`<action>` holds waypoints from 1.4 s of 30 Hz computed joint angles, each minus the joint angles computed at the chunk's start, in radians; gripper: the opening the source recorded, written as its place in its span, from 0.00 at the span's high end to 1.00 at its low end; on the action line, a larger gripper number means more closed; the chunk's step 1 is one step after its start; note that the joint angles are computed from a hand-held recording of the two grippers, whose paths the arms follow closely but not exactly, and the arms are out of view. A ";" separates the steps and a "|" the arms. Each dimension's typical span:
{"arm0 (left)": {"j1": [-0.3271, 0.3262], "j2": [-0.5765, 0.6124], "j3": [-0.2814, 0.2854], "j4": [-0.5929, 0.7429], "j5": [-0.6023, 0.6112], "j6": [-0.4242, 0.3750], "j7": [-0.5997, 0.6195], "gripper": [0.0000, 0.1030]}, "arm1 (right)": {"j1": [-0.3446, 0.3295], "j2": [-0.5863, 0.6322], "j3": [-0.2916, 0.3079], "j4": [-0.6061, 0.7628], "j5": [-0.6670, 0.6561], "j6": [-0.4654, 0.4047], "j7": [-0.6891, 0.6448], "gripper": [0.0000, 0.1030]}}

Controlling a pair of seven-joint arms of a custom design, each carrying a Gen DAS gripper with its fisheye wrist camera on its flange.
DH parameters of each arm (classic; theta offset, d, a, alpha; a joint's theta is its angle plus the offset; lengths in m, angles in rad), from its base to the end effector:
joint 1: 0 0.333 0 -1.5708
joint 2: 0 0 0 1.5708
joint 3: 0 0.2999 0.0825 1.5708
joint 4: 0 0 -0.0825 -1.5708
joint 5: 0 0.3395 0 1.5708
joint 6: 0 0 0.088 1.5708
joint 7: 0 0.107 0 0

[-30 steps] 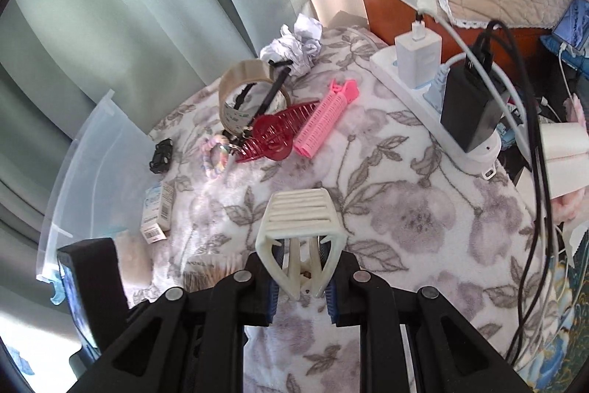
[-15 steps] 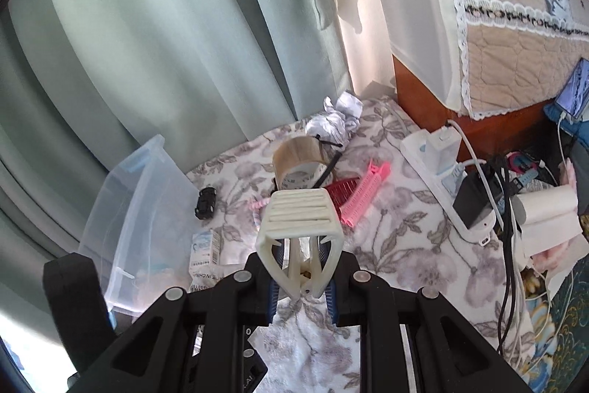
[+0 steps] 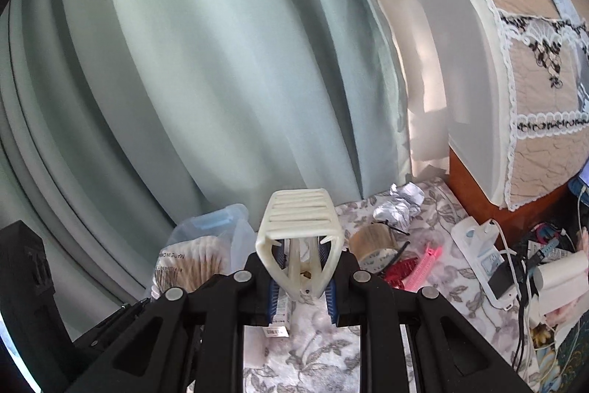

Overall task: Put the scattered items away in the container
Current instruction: 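Carry the white holder and cotton swab bag toward the clear box with both tools, then open both tools to drop the holder and swab bag into the box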

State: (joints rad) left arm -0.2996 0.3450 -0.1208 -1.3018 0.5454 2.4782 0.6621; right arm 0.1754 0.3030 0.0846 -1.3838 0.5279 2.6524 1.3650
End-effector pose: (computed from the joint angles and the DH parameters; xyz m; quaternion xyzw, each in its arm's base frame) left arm 0.6100 -0.2560 0.6376 -0.6994 0.5555 -0.3622 0.2666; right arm 0.6365 0.1443 0.6453 -0.6441 0.5783 -0.1438 0.4797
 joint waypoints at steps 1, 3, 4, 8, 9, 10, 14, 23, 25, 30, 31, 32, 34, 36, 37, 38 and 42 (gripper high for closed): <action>0.002 -0.016 0.007 -0.014 0.009 0.005 -0.013 0.53 | 0.004 0.001 0.006 0.009 0.001 0.001 -0.007 0.79; 0.008 -0.052 0.019 -0.052 0.035 0.011 -0.046 0.53 | 0.014 0.003 0.015 0.024 0.001 0.004 -0.020 0.79; 0.014 -0.072 0.022 -0.076 0.047 0.020 -0.062 0.53 | 0.019 0.004 0.019 0.030 0.001 0.005 -0.027 0.79; 0.047 -0.143 0.024 -0.172 0.091 0.041 -0.134 0.53 | 0.045 0.017 0.029 0.056 -0.009 -0.004 -0.037 0.79; 0.057 -0.158 0.022 -0.193 0.097 0.043 -0.146 0.53 | 0.052 0.019 0.030 0.059 -0.015 -0.008 -0.037 0.79; 0.070 -0.174 0.020 -0.217 0.100 0.051 -0.158 0.53 | 0.059 0.019 0.033 0.058 -0.018 -0.010 -0.040 0.79; 0.112 -0.229 0.013 -0.300 0.118 0.068 -0.206 0.53 | 0.090 0.035 0.038 0.075 -0.042 -0.025 -0.039 0.79; 0.193 -0.317 -0.001 -0.441 0.127 0.099 -0.276 0.53 | 0.153 0.078 0.044 0.121 -0.111 -0.066 -0.028 0.79; 0.206 -0.328 -0.004 -0.463 0.123 0.101 -0.280 0.53 | 0.167 0.087 0.044 0.128 -0.128 -0.075 -0.022 0.79; 0.231 -0.346 -0.007 -0.508 0.105 0.111 -0.288 0.53 | 0.189 0.107 0.040 0.143 -0.160 -0.095 -0.002 0.79; 0.235 -0.348 -0.007 -0.514 0.102 0.113 -0.290 0.53 | 0.192 0.111 0.040 0.147 -0.165 -0.099 0.000 0.79; 0.238 -0.350 -0.008 -0.522 0.100 0.118 -0.292 0.53 | 0.196 0.113 0.039 0.148 -0.170 -0.101 0.002 0.79; 0.244 -0.354 -0.008 -0.535 0.095 0.123 -0.294 0.53 | 0.203 0.122 0.039 0.157 -0.181 -0.110 0.004 0.79; 0.249 -0.353 -0.009 -0.543 0.083 0.127 -0.289 0.53 | 0.210 0.130 0.038 0.168 -0.193 -0.124 0.007 0.79; 0.250 -0.351 -0.009 -0.547 0.075 0.129 -0.284 0.53 | 0.213 0.136 0.038 0.175 -0.198 -0.133 0.010 0.79; 0.251 -0.349 -0.009 -0.550 0.067 0.129 -0.280 0.53 | 0.215 0.144 0.038 0.184 -0.202 -0.143 0.011 0.79; 0.252 -0.336 -0.009 -0.552 0.048 0.119 -0.269 0.53 | 0.226 0.173 0.033 0.221 -0.225 -0.188 0.024 0.79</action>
